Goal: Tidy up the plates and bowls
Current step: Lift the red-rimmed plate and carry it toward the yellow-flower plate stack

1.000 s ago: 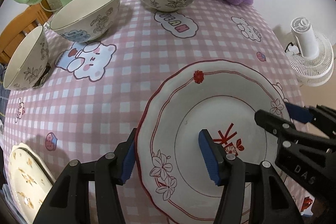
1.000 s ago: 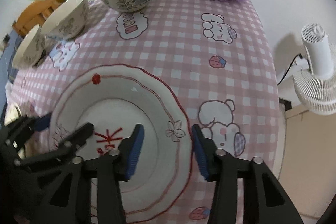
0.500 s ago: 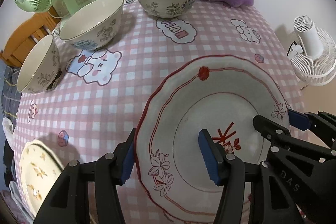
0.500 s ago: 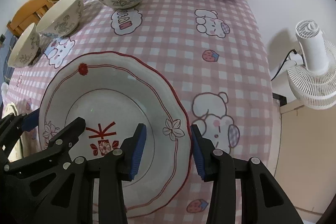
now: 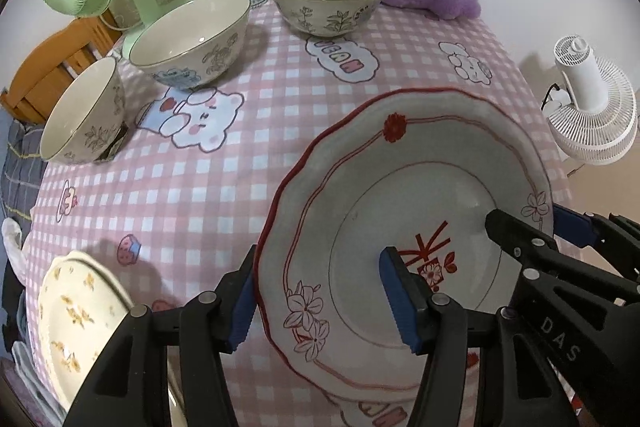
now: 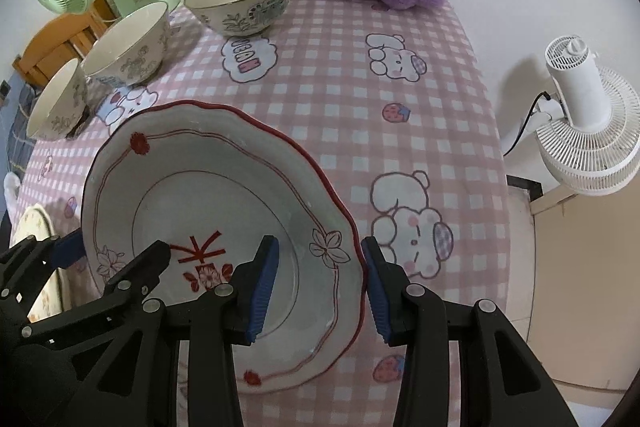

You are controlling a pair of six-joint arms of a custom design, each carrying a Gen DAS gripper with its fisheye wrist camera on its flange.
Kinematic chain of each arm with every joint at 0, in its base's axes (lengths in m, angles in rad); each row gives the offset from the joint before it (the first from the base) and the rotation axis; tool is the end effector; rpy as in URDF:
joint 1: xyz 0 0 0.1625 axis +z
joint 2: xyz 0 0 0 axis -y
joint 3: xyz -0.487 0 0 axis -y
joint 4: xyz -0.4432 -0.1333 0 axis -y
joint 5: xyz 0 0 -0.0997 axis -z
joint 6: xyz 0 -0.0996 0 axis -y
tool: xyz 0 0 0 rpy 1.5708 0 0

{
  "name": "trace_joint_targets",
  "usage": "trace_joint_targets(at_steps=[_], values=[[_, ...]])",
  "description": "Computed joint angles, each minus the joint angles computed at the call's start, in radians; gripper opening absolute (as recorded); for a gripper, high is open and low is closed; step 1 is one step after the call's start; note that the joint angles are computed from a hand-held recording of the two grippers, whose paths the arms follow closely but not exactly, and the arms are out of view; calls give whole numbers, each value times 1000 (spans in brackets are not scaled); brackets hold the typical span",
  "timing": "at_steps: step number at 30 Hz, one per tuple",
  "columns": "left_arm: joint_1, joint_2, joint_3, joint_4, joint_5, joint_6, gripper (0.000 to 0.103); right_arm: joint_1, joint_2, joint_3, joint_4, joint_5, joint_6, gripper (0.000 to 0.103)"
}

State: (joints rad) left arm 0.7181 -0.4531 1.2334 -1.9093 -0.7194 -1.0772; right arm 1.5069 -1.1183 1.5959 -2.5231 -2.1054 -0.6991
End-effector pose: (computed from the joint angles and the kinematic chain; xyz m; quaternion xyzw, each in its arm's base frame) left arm -0.4767 -0.6930 -0.0381 -0.0096 0.8932 -0.2176 0.3935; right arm 0.0355 -0.7381 0.3661 0.2338 -0.9100 0.1149 0.3227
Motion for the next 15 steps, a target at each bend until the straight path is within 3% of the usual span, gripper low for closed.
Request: trace_joint_targets(at_steps=[15], values=[[26,15,-6,-13,-16,-6,59,-23,19,-1,-4,18,20,48]])
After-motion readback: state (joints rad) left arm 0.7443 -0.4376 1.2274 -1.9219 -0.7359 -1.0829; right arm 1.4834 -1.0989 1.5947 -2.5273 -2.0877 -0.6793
